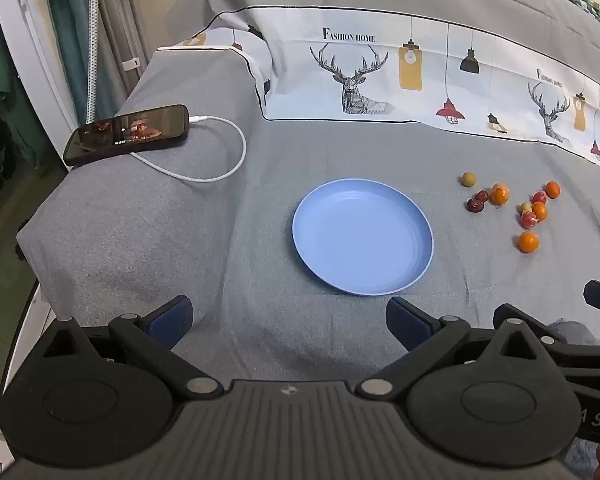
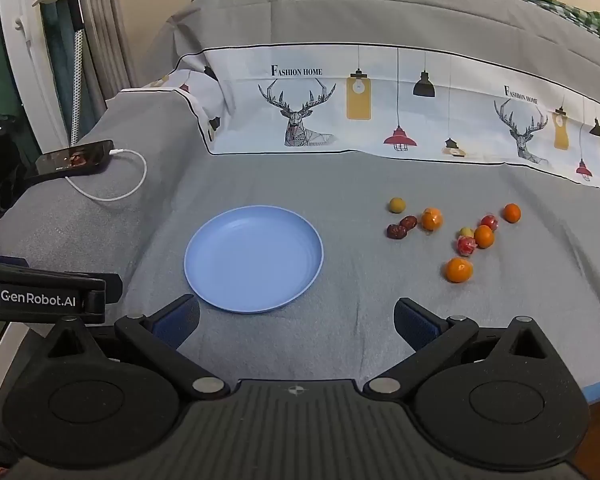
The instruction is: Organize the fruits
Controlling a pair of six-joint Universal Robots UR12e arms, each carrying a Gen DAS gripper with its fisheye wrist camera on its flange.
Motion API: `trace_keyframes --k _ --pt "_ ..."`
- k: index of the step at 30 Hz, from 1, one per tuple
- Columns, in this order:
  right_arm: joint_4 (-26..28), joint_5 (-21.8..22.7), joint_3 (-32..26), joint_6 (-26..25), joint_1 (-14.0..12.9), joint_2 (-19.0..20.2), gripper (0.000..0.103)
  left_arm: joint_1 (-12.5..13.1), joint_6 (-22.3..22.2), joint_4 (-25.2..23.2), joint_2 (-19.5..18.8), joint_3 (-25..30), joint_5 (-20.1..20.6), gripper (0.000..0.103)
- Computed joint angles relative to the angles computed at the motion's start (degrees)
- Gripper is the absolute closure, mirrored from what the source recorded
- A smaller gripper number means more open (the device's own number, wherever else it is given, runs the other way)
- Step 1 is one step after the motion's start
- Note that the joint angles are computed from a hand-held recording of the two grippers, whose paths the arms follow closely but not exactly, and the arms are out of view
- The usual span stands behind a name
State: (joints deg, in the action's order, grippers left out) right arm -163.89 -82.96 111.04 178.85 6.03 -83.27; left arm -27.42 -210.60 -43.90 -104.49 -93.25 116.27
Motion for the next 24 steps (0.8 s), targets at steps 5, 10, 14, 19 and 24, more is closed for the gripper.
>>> trace_keyframes --k 5,10,14,19,24 --pt "0.2 -0.1 -0.1 0.0 0.1 0.0 0.000 -0.2 -0.4 -0.1 0.0 -0.1 0.3 0.000" --pt "0.7 0.3 -0.3 -0.3 -0.3 -0.2 0.000 -0.1 -0.5 -0.4 -0.1 0.0 0.3 0.000" --pt "0.2 0.2 -0.1 -0.2 -0.1 0.0 0.000 0.0 -0.4 -0.3 -0.1 -0.1 0.2 0.000" --pt "-0.2 0.0 0.0 -0.2 0.1 0.1 0.000 0.0 -0.5 -0.4 -0.1 -0.1 0.2 0.000" --pt "0.0 -0.1 0.0 -0.2 0.1 0.0 0.000 0.1 -0.4 -0.2 -0.1 -0.1 0.2 0.000"
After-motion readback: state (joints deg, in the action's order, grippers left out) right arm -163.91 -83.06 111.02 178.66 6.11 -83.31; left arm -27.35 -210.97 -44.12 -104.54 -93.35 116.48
